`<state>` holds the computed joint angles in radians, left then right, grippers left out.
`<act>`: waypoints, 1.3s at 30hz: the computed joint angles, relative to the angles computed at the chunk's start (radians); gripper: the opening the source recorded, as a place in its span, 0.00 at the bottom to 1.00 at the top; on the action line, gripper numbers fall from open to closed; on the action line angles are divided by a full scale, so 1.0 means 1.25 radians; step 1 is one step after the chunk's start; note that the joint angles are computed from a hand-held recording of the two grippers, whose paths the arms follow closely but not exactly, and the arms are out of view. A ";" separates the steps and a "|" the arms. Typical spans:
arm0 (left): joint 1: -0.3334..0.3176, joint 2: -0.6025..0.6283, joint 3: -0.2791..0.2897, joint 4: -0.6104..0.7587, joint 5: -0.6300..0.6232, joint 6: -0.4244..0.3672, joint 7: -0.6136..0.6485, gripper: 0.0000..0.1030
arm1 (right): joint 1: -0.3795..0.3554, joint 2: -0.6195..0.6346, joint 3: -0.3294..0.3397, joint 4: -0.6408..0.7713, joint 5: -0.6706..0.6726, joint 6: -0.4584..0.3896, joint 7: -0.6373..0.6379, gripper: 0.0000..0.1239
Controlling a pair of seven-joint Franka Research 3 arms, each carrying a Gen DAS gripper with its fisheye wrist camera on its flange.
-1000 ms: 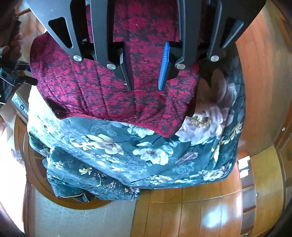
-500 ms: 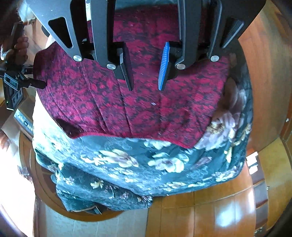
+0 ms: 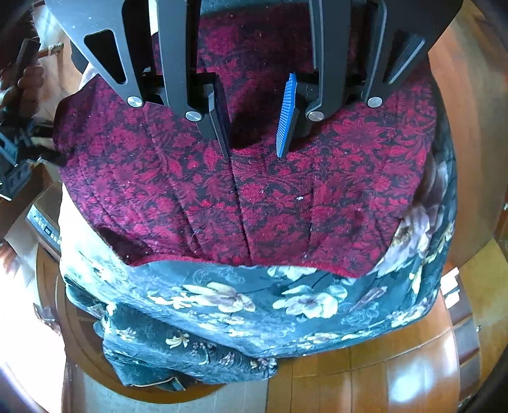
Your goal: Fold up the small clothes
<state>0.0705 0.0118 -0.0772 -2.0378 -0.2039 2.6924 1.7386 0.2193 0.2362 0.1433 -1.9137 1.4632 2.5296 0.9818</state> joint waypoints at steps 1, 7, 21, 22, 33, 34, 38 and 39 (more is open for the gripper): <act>0.000 -0.001 0.000 -0.001 -0.009 0.004 0.001 0.26 | 0.005 0.001 -0.002 0.007 -0.004 0.030 0.002 0.66; -0.003 0.003 -0.002 0.004 -0.001 0.009 0.004 0.26 | -0.011 0.026 -0.006 0.043 0.064 0.060 -0.049 0.67; 0.008 0.056 -0.015 0.043 0.006 -0.005 0.006 0.28 | -0.049 0.042 0.018 -0.004 0.087 -0.121 -0.159 0.68; 0.009 0.057 -0.016 0.043 0.014 -0.002 0.002 0.28 | -0.047 0.037 0.016 -0.013 0.094 -0.132 -0.164 0.65; 0.023 0.070 -0.025 0.052 -0.002 -0.009 0.018 0.28 | 0.016 -0.045 0.004 -0.036 0.060 -0.088 -0.148 0.37; 0.025 0.070 -0.026 0.053 -0.014 -0.011 0.025 0.28 | 0.022 -0.056 0.003 -0.037 0.056 -0.083 -0.147 0.35; 0.035 0.075 -0.030 0.059 -0.068 -0.025 0.054 0.28 | 0.043 -0.090 -0.001 -0.035 0.046 -0.067 -0.142 0.32; 0.037 0.076 -0.031 0.061 -0.084 -0.029 0.061 0.28 | 0.050 -0.096 -0.001 -0.032 0.042 -0.059 -0.140 0.31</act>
